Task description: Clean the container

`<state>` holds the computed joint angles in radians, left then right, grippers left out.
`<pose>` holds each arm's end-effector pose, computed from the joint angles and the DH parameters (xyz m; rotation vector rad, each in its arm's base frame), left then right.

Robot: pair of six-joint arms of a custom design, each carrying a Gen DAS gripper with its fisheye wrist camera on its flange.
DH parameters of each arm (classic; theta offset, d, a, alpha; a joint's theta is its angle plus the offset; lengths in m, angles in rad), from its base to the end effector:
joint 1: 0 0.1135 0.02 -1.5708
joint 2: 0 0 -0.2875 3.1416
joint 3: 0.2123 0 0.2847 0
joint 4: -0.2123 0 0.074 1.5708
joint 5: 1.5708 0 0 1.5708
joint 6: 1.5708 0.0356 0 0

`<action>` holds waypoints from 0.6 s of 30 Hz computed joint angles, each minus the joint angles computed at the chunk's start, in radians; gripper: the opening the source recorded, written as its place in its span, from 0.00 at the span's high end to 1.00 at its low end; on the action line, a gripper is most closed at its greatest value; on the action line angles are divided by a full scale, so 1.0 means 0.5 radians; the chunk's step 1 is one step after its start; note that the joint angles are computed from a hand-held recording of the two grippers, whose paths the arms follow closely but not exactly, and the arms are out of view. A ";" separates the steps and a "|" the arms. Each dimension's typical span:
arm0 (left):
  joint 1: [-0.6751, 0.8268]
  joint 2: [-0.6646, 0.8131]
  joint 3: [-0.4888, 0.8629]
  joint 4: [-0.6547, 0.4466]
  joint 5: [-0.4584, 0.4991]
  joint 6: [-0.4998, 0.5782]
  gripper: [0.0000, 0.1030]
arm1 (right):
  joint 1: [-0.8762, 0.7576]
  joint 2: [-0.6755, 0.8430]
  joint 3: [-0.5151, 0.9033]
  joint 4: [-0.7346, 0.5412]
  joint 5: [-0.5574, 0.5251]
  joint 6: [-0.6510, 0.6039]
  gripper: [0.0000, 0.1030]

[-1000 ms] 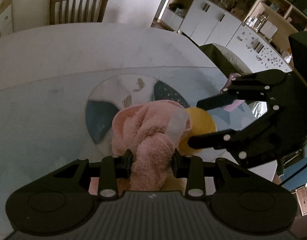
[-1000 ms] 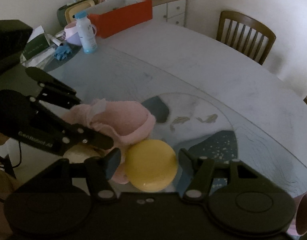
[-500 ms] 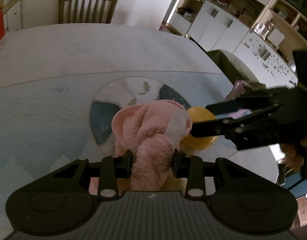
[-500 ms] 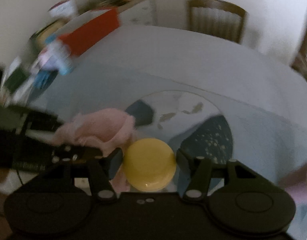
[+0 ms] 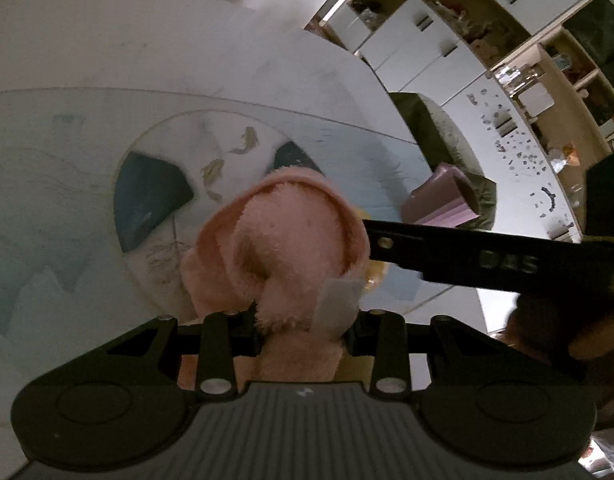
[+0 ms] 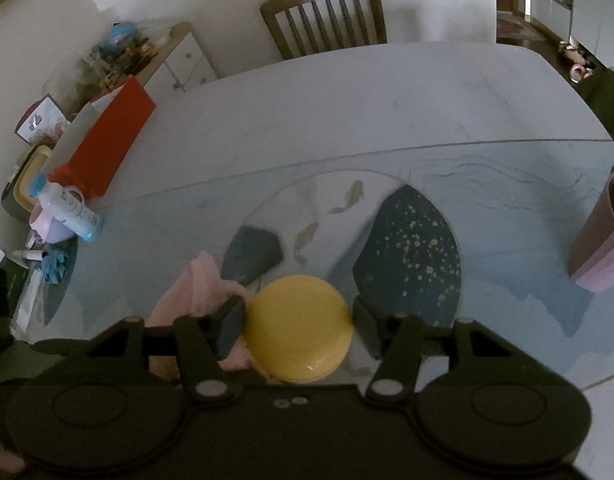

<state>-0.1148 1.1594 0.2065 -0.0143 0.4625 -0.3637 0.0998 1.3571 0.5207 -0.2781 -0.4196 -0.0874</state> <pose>0.1723 -0.0359 0.0978 -0.1314 2.5615 -0.7739 0.2344 0.0380 0.1325 -0.3760 2.6113 0.5649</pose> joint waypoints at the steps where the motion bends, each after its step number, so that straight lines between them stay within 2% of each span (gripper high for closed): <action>1: 0.011 0.050 -0.001 0.044 0.022 0.004 0.66 | 0.006 -0.011 -0.004 -0.003 0.011 0.015 0.43; 9: 0.188 0.377 0.045 0.196 0.021 0.174 0.69 | -0.060 0.041 0.031 -0.032 -0.018 0.088 0.43; 15: 0.339 0.703 0.145 0.256 -0.113 0.414 0.70 | -0.065 0.013 0.029 -0.081 -0.029 0.061 0.43; 18: 0.423 0.829 0.179 0.273 -0.067 0.519 0.70 | -0.055 0.021 0.044 -0.095 -0.028 0.072 0.43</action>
<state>0.0966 1.5741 0.2961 0.1224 0.4291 -0.1041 0.0723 1.3674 0.5425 -0.3258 -0.4334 -0.0514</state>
